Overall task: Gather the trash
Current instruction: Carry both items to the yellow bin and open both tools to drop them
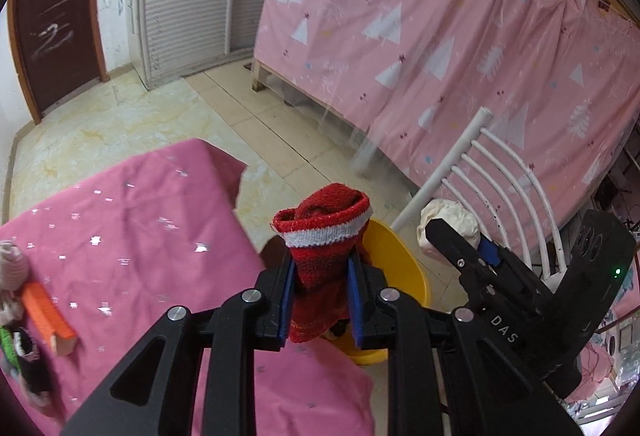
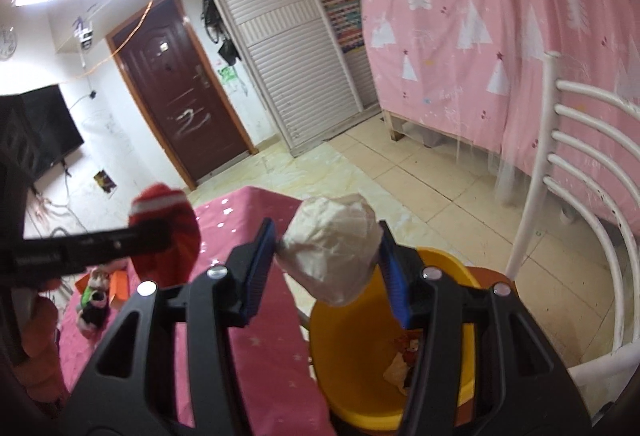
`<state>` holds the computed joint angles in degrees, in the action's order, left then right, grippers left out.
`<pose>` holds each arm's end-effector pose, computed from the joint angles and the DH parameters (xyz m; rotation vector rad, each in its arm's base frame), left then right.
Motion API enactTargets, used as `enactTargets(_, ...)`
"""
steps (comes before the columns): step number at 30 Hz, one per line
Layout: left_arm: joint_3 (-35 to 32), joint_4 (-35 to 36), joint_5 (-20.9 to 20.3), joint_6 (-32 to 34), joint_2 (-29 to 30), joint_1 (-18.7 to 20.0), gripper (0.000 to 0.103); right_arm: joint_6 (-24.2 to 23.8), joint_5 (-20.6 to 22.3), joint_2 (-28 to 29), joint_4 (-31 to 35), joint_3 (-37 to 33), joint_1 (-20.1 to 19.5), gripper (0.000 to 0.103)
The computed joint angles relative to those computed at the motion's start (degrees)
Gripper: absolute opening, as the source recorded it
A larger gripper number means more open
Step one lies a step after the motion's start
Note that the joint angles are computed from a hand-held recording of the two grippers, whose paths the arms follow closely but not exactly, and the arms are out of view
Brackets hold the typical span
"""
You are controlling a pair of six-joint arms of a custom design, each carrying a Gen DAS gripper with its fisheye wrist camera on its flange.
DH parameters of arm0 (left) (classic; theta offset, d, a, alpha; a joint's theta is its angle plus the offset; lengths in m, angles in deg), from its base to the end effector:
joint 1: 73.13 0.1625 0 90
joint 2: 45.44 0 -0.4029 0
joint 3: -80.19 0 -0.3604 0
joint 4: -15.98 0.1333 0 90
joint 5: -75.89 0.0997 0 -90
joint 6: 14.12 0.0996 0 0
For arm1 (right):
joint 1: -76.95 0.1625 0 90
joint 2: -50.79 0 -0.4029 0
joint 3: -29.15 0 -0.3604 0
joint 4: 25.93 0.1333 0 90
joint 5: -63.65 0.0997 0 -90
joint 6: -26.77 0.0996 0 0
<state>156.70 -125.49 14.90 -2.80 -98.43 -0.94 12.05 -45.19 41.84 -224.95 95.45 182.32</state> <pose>-0.0418 -0.7238 0.3102 0.4891 2.5442 -0.6803 0.2905 -0.6754 -0.0585 0.4656 -2.5239 1.2410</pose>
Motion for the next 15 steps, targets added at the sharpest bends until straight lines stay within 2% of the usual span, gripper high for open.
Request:
enactTargets(7, -3.62, 0.07, 0.79, -0.46, 5.01, -1.47, 0.014, 1.42, 0.88, -1.12, -0.01, 1.85, -2.15, 0.049)
enactTargets(13, -5.49, 2.18, -0.95, -3.14, 6.27, -1.49, 0.037, 1.92, 1.03, -1.33, -0.11, 1.95, -2.59, 0.049)
enactTargets(15, -4.86, 1.43, -0.65, -3.15, 6.02, -1.6, 0.038, 2.05, 0.96, -1.38, -0.72, 2.19, -2.53, 0.055)
